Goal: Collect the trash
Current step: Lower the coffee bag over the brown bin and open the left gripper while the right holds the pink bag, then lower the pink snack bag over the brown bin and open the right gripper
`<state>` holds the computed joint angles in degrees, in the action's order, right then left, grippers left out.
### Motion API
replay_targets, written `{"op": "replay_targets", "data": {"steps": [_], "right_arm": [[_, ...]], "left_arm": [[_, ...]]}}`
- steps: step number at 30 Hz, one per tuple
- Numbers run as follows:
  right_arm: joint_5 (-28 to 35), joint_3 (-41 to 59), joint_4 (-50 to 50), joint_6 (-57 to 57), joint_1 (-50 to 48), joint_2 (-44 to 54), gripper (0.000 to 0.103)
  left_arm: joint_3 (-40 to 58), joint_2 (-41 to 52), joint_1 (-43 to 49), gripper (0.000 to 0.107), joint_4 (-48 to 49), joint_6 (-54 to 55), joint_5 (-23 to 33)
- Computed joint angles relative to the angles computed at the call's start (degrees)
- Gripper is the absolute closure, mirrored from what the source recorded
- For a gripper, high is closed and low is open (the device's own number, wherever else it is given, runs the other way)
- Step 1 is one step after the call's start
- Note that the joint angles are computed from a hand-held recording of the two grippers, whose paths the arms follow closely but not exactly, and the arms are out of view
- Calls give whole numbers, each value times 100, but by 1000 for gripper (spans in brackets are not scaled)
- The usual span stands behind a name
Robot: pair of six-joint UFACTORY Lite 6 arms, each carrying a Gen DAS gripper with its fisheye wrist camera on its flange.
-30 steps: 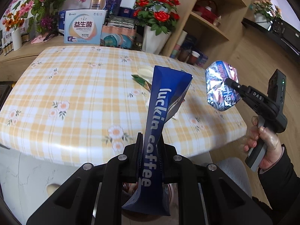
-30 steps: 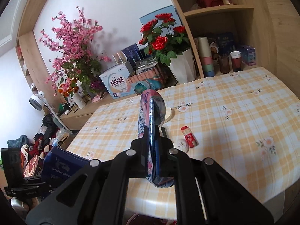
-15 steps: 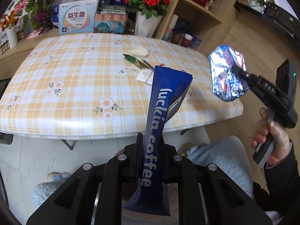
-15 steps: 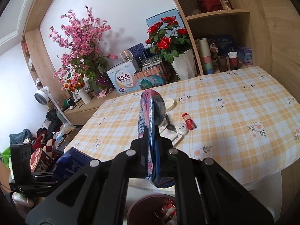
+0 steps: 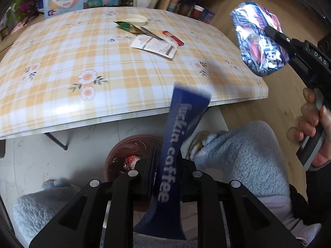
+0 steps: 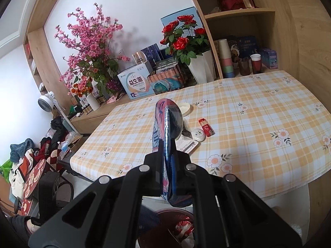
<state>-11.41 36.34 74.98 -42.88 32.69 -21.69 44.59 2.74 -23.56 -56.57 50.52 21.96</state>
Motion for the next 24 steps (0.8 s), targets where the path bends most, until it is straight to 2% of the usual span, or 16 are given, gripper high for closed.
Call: {"op": "replay_targets", "data": {"steps": [1, 2, 3, 5, 7, 10, 14, 18, 24], "right_arm": [[24, 3, -60, 57, -12, 22, 94], [41, 9, -107, 100, -20, 43, 94], [57, 21, -173, 164, -21, 78, 94], [46, 34, -202, 180, 14, 132, 94], [4, 54, -145, 97, 88, 199, 94], [-24, 75, 5, -88, 176, 263, 94], [-37, 101, 248, -387, 324, 327, 94], [-177, 131, 812, -1084, 571, 386, 94], [-191, 142, 1453, -1761, 832, 490, 94]], "left_arm": [[11, 18, 20, 75, -107, 107, 1], [18, -4, 19, 71, -138, 110, -24], [16, -58, 22, 59, -131, 73, -82], [-11, -239, 89, 50, -218, 117, -148], [-106, -513, 230, 33, -490, 341, -173], [-291, -999, 449, 14, -1003, 691, -311], [-507, -1632, 847, 10, -1385, 763, -435], [-839, -2261, 1244, 10, -2428, 1573, -622], [-1056, -2656, 1457, 10, -2142, 1207, -1039]]}}
